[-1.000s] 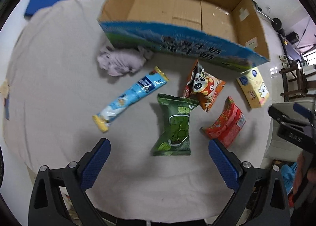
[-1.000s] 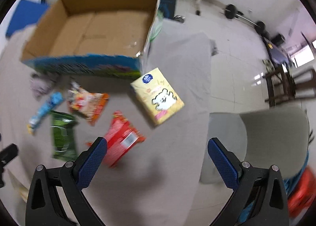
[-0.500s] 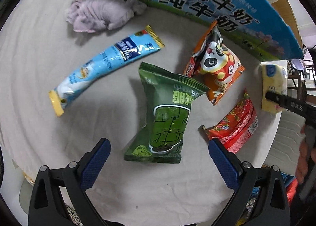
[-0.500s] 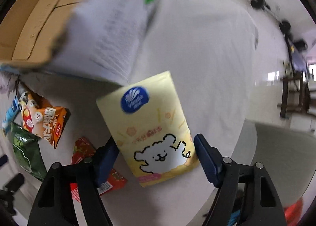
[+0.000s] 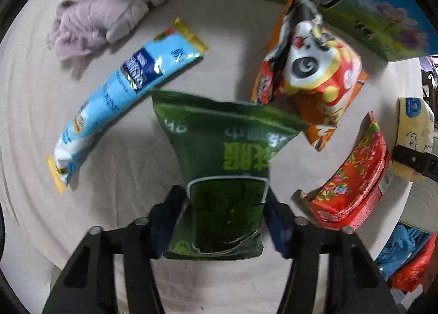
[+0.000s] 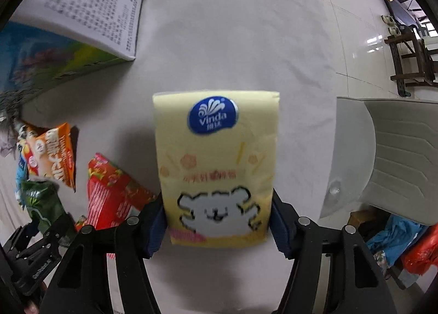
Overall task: Organize soft objects
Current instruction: 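Grasp the green snack bag with the left gripper while the right grasps the yellow tissue pack, then carry both items into the box and open both grippers to release them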
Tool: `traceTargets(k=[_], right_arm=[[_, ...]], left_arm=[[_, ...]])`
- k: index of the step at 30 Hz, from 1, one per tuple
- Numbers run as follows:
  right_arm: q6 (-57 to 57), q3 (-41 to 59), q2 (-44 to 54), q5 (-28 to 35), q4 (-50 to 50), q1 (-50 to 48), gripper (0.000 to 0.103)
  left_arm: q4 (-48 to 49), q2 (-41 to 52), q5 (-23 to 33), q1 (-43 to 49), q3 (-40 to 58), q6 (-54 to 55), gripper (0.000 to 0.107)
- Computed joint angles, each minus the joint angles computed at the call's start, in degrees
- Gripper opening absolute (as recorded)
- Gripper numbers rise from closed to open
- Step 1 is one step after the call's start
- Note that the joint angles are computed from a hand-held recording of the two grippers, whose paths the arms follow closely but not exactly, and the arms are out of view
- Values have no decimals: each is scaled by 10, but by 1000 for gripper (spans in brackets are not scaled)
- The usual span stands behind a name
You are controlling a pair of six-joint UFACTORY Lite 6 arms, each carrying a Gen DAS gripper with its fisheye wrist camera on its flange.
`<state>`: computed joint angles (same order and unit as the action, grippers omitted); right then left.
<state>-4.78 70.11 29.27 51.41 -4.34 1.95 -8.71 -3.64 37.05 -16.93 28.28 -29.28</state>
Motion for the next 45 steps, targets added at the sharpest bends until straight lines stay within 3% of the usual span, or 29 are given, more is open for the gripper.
traceTargets(k=[1, 4, 9, 15, 17, 19, 23, 26, 31, 37, 41, 45], right_arm=[[-5, -8, -11, 2, -1, -6, 67], [-4, -19, -12, -19, -1, -9, 66], [-13, -71, -77, -31, 0, -16, 66], [-107, -120, -202, 21, 57, -64, 66], [-141, -126, -255, 55, 84, -75, 66], [-165, -127, -298, 86, 103, -83, 66], [-146, -87, -360, 158, 129, -46, 66], [-115, -25, -363, 192, 139, -16, 66], [-38, 124, -303, 233, 138, 42, 66], [48, 308, -160, 234, 121, 112, 66], [80, 463, -11, 235, 111, 139, 66], [114, 703, 196, 262, 95, 171, 66]], left_arm=[[6, -4, -2, -10, -3, -13, 39], [-4, -29, -8, -21, -24, -26, 34], [35, -136, 43, -72, -55, -112, 33], [85, -283, 174, -182, -18, -247, 33], [115, -327, 256, -250, 34, -324, 33], [135, -331, 295, -293, 80, -358, 33], [158, -284, 378, -185, 244, -223, 33], [158, -223, 400, -106, 366, -123, 33], [111, -149, 388, 48, 475, 55, 33], [38, 30, 335, 186, 607, 207, 33], [5, 171, 343, 237, 729, 260, 33], [-31, 327, 387, 268, 884, 287, 33]])
